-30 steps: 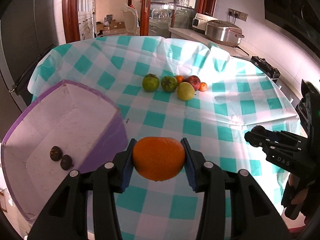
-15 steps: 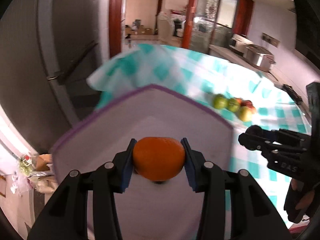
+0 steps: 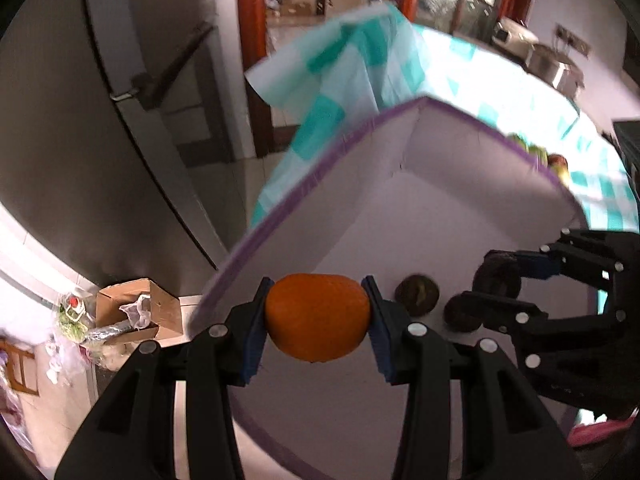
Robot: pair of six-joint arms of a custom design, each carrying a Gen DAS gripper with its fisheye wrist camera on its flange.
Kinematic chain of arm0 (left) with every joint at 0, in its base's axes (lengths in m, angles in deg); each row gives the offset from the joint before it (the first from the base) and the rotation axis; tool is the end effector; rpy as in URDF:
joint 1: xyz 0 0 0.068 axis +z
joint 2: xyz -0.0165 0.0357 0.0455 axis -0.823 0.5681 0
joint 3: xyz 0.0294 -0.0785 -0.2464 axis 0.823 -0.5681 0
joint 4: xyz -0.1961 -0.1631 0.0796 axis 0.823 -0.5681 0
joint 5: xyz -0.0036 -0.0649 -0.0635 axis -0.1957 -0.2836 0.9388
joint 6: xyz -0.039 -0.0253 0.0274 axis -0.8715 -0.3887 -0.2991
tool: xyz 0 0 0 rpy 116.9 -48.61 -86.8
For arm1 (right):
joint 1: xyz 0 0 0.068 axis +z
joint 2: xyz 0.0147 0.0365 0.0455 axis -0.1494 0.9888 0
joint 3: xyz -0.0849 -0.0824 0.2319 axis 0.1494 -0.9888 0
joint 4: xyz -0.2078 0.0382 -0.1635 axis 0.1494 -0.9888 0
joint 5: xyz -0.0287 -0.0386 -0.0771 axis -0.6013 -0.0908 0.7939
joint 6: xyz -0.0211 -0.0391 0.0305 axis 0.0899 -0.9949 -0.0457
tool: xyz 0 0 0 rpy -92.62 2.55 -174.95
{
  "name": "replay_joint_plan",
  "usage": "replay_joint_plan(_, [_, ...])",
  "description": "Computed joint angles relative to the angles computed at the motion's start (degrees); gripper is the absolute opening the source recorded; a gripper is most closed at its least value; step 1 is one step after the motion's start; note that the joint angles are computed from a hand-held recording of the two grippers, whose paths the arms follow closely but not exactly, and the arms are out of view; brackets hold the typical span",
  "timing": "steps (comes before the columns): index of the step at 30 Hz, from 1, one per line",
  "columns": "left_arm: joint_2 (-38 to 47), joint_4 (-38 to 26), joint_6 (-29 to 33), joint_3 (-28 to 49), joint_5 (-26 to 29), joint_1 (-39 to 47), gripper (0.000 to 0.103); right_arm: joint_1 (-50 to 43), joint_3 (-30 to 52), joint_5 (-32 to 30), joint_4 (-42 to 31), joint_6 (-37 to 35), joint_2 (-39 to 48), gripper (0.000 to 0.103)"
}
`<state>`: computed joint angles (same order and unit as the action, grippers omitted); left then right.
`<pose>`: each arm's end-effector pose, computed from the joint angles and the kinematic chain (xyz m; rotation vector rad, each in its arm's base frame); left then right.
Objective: Organize fruits
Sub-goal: 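Carry the orange and the dark fruit over the white box, then open both tools to release the orange and dark fruit into the box, then move both open tools back toward the remaining fruits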
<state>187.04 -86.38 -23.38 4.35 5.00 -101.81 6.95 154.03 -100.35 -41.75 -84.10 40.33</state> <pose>0.2710 -0.2633 0.1620 -0.2132 2.5728 0.0114 0.3470 0.1059 0.1331 -1.1010 2.5333 0.2979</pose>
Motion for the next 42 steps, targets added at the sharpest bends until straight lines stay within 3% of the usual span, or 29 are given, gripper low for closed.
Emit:
replay_joint_plan(6, [4.23,-0.66,5.65,3.02,-2.57,-0.47,0.045,1.13,4.79,1.32,-3.28,0.08,4.02,0.039])
replay_joint_plan(11, [1.86,3.10,8.03,0.96,-7.56,-0.99,0.045,1.15,5.80,0.84,-4.14,-0.35,4.86,0.039])
replay_joint_plan(14, [-1.29,10.95,11.82,-2.93,-3.65,-0.44,0.045,0.61,7.03,0.53,-4.06,0.94,5.59,0.039])
replay_joint_plan(16, [0.05,10.68,14.40,-1.70,-2.13,-0.91,0.045,0.66,6.25,1.53,-2.67,2.77,5.14,0.039])
replay_joint_plan(18, [2.79,9.58,14.87,-0.10,2.84,-0.30,0.045,0.09,5.72,2.74,-2.42,3.36,4.59,0.039])
replay_joint_plan(20, [3.47,8.49,14.81,0.47,3.18,0.04,0.045,-0.21,6.48,3.05,-3.09,4.21,5.24,0.039])
replay_joint_plan(26, [6.02,4.51,12.42,3.55,5.63,0.90,0.046,-0.22,6.28,3.54,-3.44,4.64,4.92,0.042])
replay_joint_plan(28, [6.68,3.83,11.77,3.96,5.16,0.69,0.059,-0.65,6.18,3.00,-3.69,4.82,4.68,0.048])
replay_joint_plan(31, [7.32,2.18,9.37,4.91,4.13,0.02,0.063,-1.75,6.05,2.14,-4.10,4.70,4.35,0.050])
replay_joint_plan(34, [8.32,-1.31,6.52,7.30,1.09,-1.36,0.066,-2.46,4.48,2.12,-2.80,4.28,2.44,0.059])
replay_joint_plan(35, [8.54,-2.37,5.32,8.03,0.14,-2.05,0.068,-3.17,3.83,2.08,-2.23,4.02,1.90,0.066])
replay_joint_plan(37, [9.13,-5.76,1.83,10.09,-2.95,-3.79,0.079,-7.54,2.17,-1.64,-2.70,1.00,-0.39,0.072])
replay_joint_plan(42, [14.21,-21.42,-11.77,23.97,-13.50,-9.66,0.089,-17.84,-0.18,-13.91,-6.67,-9.49,-7.19,0.078])
